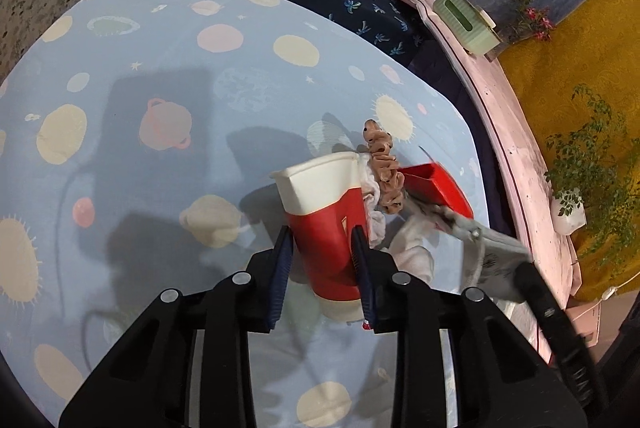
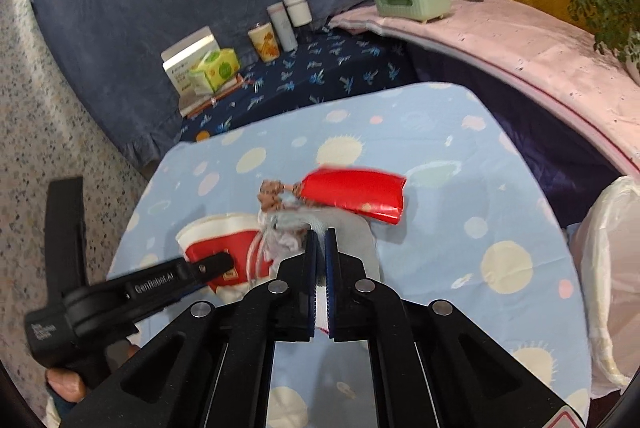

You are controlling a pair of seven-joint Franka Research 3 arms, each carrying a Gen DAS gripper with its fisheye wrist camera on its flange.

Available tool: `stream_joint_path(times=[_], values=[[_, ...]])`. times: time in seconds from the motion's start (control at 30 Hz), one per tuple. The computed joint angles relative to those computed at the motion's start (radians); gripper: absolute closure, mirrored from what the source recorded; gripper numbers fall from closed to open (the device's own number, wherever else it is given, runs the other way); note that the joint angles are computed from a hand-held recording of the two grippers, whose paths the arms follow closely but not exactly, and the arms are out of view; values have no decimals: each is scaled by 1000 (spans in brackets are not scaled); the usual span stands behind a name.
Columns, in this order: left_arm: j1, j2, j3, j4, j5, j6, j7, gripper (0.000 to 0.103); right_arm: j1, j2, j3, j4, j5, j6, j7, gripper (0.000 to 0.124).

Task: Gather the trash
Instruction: 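Grasp the red-and-white paper cup with the left gripper while the right grasps a grey cloth, then carry cup and grey cloth over the white bin and open both grippers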

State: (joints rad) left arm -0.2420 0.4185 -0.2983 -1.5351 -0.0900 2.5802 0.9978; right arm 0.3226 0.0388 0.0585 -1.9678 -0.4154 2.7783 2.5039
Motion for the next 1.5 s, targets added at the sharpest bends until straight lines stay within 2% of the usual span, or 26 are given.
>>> stream_joint_path(times=[0.17,0.43,0.67,1.13,1.37,1.5], values=[[-11,-40,-4,-27,13,20,6,79,-29,-76,7,-46,-72,22,75,120],[-43,-103,-10,-43,43,58,17,79,-124,-193,72,-128,-147,48,154,120],[-97,-86,-21,26,82,42,34,79,-218,-289,122,-212,-143,65,178,120],[-250,80,-49,321,145,-76,121,79,-434,-533,192,-440,-17,90,142,120],[-352,210,-41,531,165,-173,170,79,-510,-635,199,-534,81,82,90,120],[-416,309,-29,697,167,-254,201,79,-543,-680,198,-580,135,79,53,120]])
